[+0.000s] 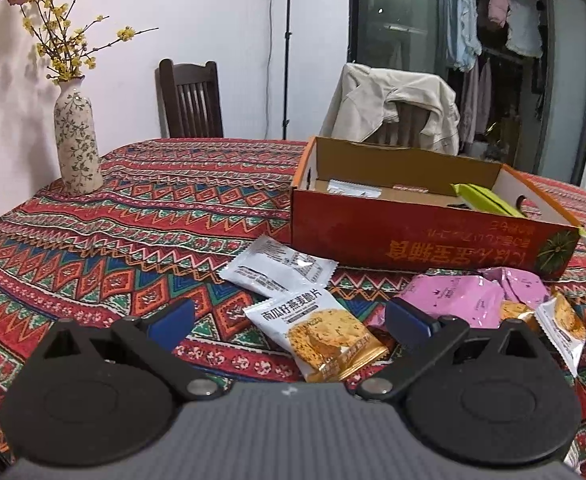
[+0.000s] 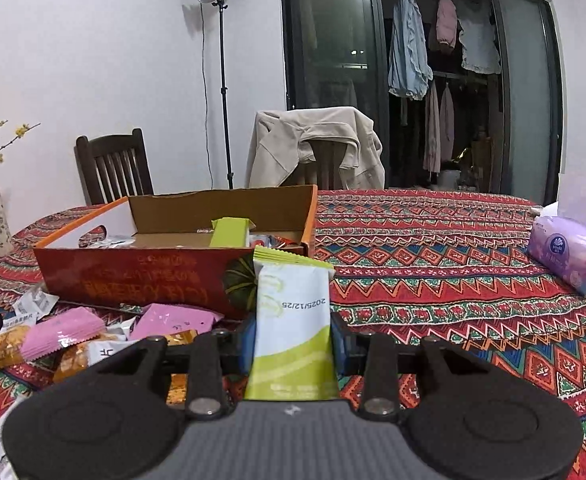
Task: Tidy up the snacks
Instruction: 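Grasp the pumpkin-seed oat crisp packet with the left gripper and lift it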
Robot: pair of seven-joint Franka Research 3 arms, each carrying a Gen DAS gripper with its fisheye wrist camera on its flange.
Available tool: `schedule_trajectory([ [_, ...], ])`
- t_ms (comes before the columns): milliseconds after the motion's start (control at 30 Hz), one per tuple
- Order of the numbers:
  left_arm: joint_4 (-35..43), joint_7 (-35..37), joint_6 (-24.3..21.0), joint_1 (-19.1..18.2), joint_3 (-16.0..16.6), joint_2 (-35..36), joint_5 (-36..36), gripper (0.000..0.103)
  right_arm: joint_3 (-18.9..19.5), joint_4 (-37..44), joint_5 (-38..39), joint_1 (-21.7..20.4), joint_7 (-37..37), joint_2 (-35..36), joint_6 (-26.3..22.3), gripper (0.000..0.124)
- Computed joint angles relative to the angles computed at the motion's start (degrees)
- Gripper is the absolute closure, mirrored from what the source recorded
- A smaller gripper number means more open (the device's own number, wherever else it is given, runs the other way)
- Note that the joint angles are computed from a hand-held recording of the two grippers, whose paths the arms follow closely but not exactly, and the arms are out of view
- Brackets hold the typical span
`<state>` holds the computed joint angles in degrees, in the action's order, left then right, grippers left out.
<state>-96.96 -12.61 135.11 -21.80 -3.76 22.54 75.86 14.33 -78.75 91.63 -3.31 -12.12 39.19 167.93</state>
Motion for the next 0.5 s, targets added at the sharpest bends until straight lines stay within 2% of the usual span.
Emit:
schedule_trajectory([
  [200, 4.23, 5.85, -1.81, 0.54, -0.39, 2.43, -7.12, 0.0, -0.16, -0.34, 3.16, -0.11, -2.77, -0.38, -0.16, 0.088],
  [367, 9.98, 10.49, -5.32, -0.37, 0.4, 6.13, -12.3, 0.0, -0.94, -0.47, 4.34, 0.4, -3.66, -0.57, -0.5, 0.088],
  [500, 12.63, 12.56, -6.2, -0.81, 1.19, 8.28, -16.15, 0.0, -1.44, -0.52, 4.69, 0.69, -3.73, -0.64, -0.89, 0.088],
])
